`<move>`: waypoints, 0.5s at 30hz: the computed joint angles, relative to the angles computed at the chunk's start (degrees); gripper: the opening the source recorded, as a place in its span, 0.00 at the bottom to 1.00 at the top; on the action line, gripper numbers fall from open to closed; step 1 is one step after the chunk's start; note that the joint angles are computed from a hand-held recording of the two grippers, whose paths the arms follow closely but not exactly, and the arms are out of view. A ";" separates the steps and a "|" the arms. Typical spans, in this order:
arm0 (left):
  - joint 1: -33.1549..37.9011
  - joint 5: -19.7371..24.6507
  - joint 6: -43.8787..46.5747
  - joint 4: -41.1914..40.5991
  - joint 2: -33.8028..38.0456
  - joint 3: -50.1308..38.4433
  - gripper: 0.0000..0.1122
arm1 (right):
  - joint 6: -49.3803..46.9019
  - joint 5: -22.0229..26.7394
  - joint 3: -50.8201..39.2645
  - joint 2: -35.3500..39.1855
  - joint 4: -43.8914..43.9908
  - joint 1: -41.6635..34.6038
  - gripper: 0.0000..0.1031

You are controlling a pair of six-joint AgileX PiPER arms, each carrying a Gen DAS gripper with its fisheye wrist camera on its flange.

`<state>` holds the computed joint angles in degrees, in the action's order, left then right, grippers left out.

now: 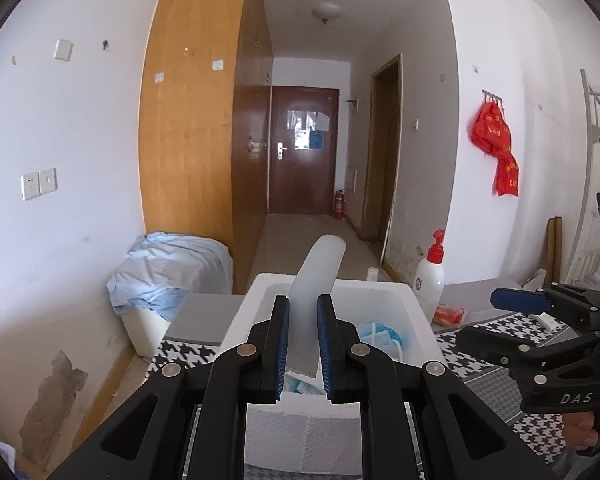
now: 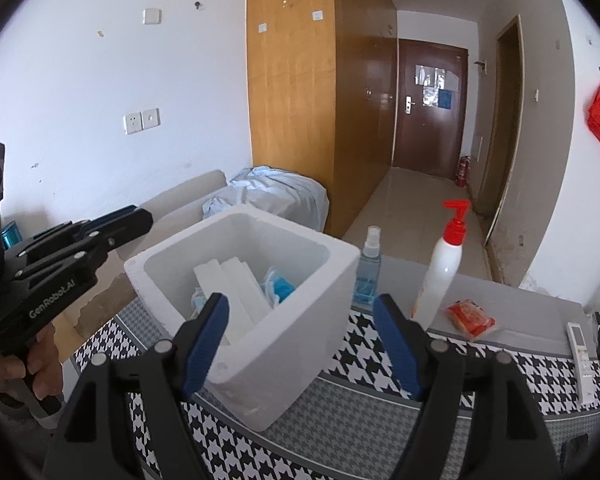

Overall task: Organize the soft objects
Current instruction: 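Lower foam tube into the foam box and open left gripper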

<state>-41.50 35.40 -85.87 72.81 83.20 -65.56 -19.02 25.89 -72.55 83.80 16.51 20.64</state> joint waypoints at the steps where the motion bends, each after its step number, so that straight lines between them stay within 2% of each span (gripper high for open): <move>1: 0.06 -0.24 0.36 -0.31 0.26 -0.30 0.14 | -0.20 -0.08 0.21 -0.15 0.16 -0.23 0.76; 15: 0.64 -2.04 6.70 -6.55 6.12 -6.92 0.14 | -4.08 -0.96 4.18 -2.82 3.77 -4.53 0.76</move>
<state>-40.87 33.36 -79.17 66.26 89.33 -72.48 -23.09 24.92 -68.36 80.98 20.28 16.12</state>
